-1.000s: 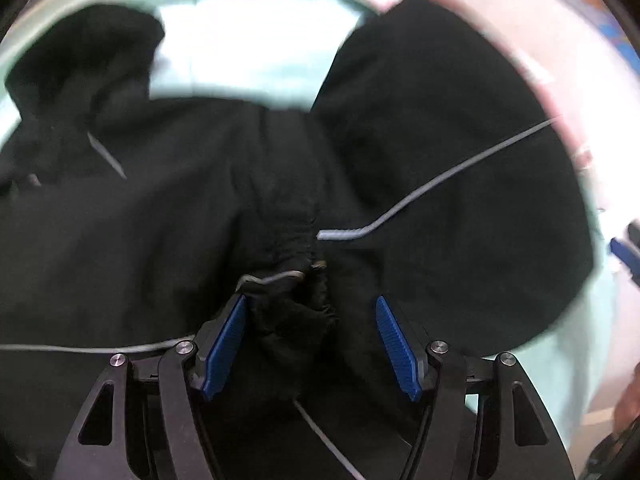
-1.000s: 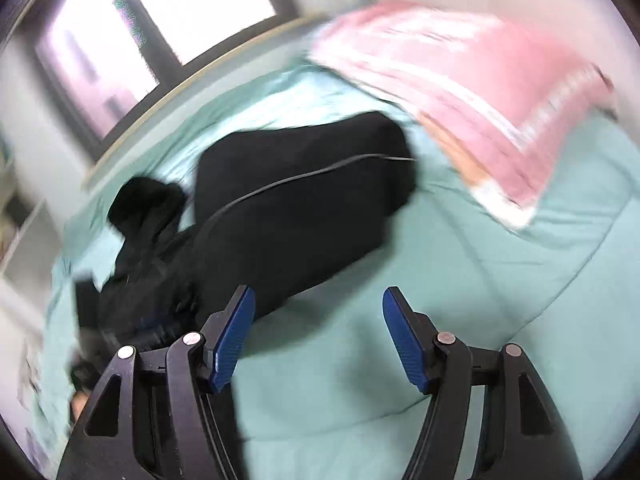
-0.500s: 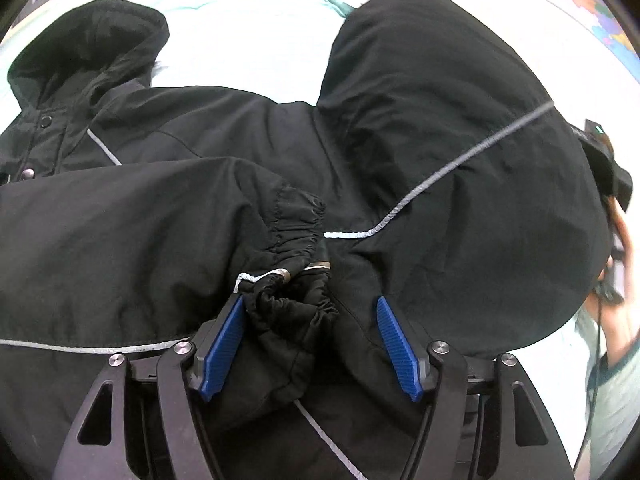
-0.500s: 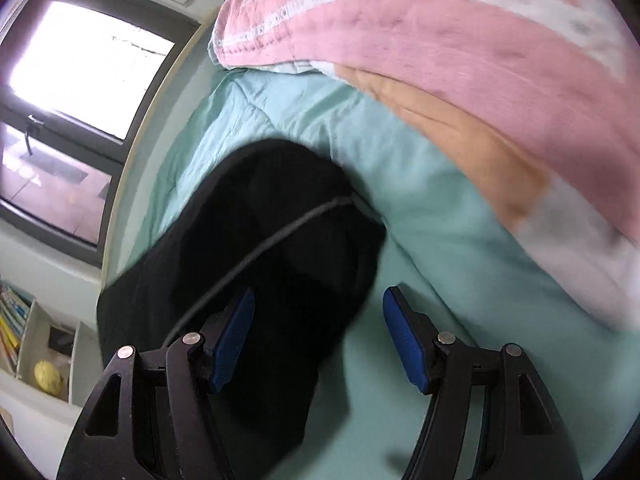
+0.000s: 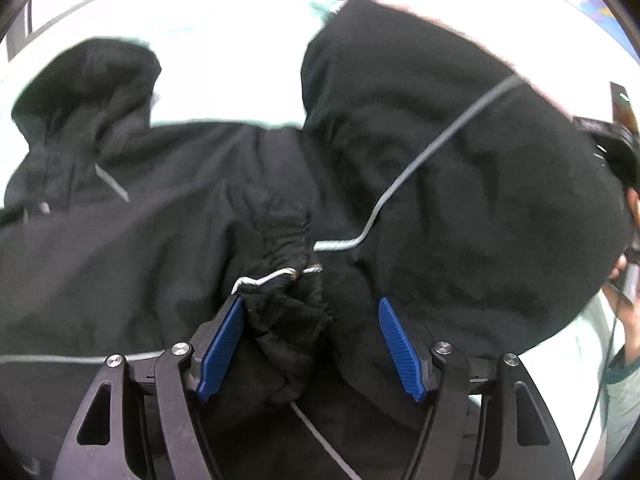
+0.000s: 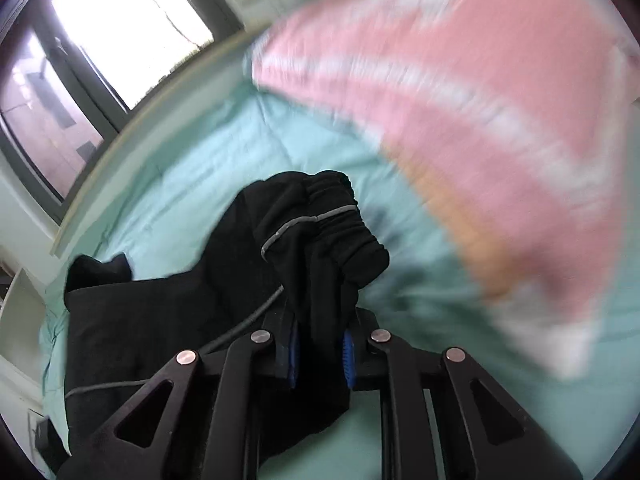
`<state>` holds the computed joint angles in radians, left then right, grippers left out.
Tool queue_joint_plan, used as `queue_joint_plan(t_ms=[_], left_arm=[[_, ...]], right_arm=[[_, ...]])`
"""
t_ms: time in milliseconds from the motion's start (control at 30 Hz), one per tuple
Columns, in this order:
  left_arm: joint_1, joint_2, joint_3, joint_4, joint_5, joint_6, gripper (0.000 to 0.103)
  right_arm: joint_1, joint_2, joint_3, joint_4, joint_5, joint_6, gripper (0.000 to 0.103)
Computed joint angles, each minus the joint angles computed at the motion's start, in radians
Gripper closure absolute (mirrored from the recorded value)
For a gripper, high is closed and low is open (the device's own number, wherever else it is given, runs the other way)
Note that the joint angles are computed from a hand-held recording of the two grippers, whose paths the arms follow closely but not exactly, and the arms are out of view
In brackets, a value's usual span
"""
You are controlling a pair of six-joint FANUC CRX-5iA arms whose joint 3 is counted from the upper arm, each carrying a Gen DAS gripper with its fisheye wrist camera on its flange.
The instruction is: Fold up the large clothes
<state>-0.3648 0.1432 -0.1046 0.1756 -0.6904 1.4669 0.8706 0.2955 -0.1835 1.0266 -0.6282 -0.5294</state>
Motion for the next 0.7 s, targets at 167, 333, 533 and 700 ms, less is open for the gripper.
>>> queue_joint_plan(t_ms=[167, 333, 533, 700], left_arm=[[-0.012, -0.036, -0.019, 0.168, 0.035, -0.12, 0.033], [-0.056, 0.071, 0.059, 0.188, -0.053, -0.122, 0.033], [-0.114, 0.149, 0.171, -0.004, -0.146, -0.012, 0.032], [-0.094, 0.13, 0.114, 0.041, -0.093, -0.069, 0.032]], right_arm=[[0.123, -0.217, -0.176, 0.012, -0.263, -0.045, 0.083], [0.183, -0.34, -0.289, -0.182, -0.266, -0.046, 0.083], [0.16, -0.414, -0.467, -0.185, -0.061, -0.2, 0.072], [0.208, -0.528, -0.601, 0.039, -0.151, -0.465, 0.039]])
